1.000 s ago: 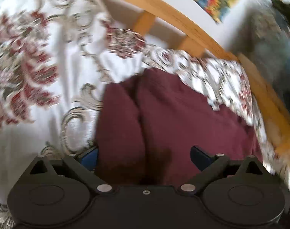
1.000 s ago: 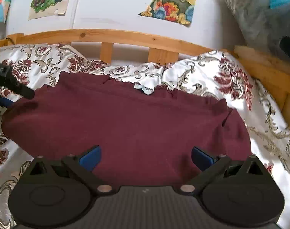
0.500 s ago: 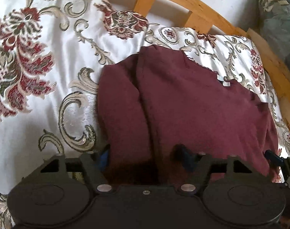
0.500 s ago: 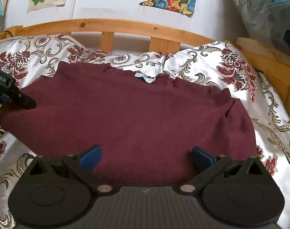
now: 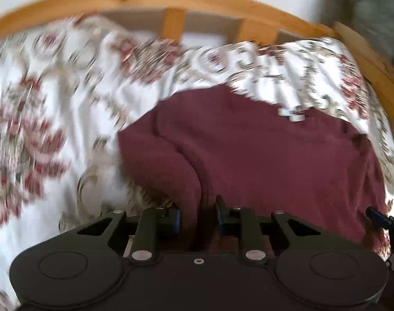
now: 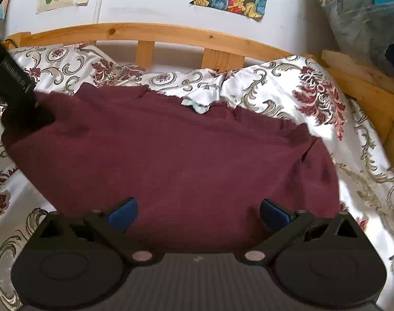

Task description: Fold small clothes

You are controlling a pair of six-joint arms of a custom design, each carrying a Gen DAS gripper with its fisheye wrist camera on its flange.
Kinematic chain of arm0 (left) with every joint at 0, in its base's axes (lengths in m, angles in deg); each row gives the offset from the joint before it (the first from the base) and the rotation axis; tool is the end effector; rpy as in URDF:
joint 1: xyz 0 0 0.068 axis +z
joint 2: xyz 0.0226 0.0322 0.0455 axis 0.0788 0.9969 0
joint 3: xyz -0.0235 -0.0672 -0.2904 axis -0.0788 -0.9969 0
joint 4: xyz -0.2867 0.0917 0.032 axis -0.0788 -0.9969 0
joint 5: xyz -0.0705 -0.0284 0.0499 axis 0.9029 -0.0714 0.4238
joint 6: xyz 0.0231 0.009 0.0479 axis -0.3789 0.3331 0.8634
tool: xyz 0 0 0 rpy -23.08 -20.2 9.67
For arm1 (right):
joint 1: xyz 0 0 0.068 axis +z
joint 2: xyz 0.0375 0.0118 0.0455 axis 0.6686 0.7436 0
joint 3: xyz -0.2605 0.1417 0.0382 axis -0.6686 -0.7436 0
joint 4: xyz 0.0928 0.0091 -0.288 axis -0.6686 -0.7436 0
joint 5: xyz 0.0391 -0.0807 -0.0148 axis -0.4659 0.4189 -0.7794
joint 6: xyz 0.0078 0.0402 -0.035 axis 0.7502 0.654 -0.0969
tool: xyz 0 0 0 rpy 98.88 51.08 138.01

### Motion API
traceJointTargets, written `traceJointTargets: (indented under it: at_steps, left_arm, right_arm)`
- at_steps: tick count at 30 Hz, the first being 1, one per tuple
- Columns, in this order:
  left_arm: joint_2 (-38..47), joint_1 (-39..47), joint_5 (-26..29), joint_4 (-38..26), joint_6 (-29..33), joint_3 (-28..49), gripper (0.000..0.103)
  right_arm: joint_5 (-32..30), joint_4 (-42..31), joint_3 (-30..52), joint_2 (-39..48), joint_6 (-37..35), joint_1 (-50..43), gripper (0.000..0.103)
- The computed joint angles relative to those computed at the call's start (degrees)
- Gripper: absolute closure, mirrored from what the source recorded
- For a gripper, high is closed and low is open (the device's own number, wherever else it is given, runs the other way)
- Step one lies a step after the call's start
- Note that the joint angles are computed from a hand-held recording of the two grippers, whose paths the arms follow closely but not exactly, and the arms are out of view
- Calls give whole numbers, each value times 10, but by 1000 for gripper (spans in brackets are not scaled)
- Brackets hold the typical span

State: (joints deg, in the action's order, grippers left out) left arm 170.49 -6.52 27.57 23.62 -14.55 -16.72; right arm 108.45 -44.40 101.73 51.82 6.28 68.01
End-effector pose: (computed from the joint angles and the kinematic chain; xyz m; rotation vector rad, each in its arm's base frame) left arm 0.3412 -0.0728 0.2526 0.3003 2.4042 -0.3032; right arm 0.2056 0.0823 0.1686 -0.0851 2.0827 -0.1711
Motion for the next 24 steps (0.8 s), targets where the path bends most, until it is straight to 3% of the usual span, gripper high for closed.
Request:
traceJointTargets:
  at_steps: [6, 10, 14, 20, 24]
  left_arm:
    - [-12, -95, -66, -52, 129, 70, 79]
    - [3, -163, -98, -88, 177, 119, 79]
    - [32, -225, -101, -91, 154, 133, 79]
    - [63, -295, -127, -17, 100, 79, 78]
    - [57, -316, -154, 22, 92, 43, 69]
  right_arm:
    - [-39, -45, -8, -112, -52, -65, 0]
    - [-79, -77, -7, -176, -83, -152, 0]
    - [-139, -102, 1, -197, -78, -266, 0]
    - [-270, -93, 8, -198, -14, -439, 0]
    - [-376, -76, 10, -172, 36, -519, 0]
